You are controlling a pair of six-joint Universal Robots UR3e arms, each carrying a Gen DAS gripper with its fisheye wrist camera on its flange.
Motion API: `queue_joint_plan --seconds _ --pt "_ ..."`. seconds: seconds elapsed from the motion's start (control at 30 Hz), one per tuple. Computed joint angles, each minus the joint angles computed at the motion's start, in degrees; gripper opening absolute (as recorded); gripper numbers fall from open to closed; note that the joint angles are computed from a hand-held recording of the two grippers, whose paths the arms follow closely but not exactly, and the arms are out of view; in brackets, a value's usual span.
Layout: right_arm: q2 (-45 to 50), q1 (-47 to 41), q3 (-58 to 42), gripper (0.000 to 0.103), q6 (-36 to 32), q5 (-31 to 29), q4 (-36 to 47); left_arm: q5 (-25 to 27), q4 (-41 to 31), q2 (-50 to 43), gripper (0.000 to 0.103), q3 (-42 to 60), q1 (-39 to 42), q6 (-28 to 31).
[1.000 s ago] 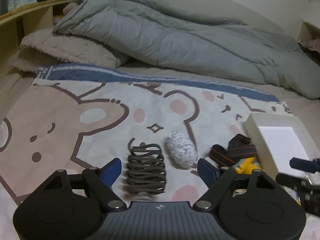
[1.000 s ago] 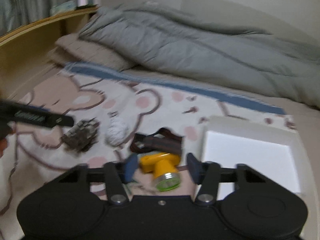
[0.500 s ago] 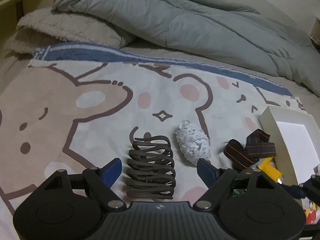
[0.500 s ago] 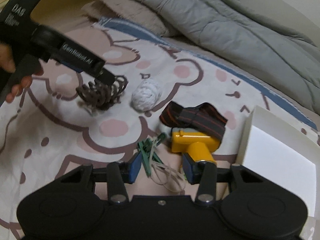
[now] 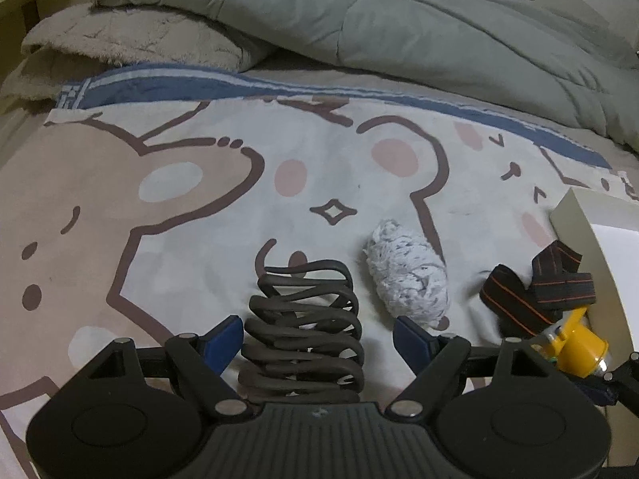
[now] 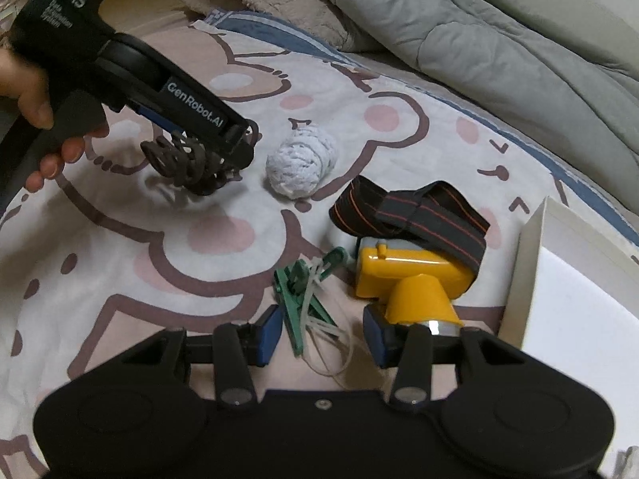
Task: Organize objects
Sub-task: 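Grasp the black coiled hair clip with the left gripper, then grasp the green clothespin with rubber bands with the right gripper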
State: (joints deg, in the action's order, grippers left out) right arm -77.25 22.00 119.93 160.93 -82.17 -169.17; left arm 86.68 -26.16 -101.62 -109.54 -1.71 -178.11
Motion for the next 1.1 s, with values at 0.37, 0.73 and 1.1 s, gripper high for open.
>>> queue_joint_plan --seconds 0.37,0.73,1.1 --pt "2.39 1.43 -1.89 0.025 -0.52 -0.12 -0.16 0.40 -2.69 1.66 0.065 -0.56 1.13 -0.45" --pt "-4.77 0.52 0.60 0.025 4.19 -0.29 -1.26 -2.13 -1.89 9.50 0.065 -4.92 1.66 -2.96" --pt "-14.58 -1.30 3.56 0.025 13.32 -2.19 -0.96 -3.68 -2.44 20.99 0.065 -9.96 1.98 -0.64"
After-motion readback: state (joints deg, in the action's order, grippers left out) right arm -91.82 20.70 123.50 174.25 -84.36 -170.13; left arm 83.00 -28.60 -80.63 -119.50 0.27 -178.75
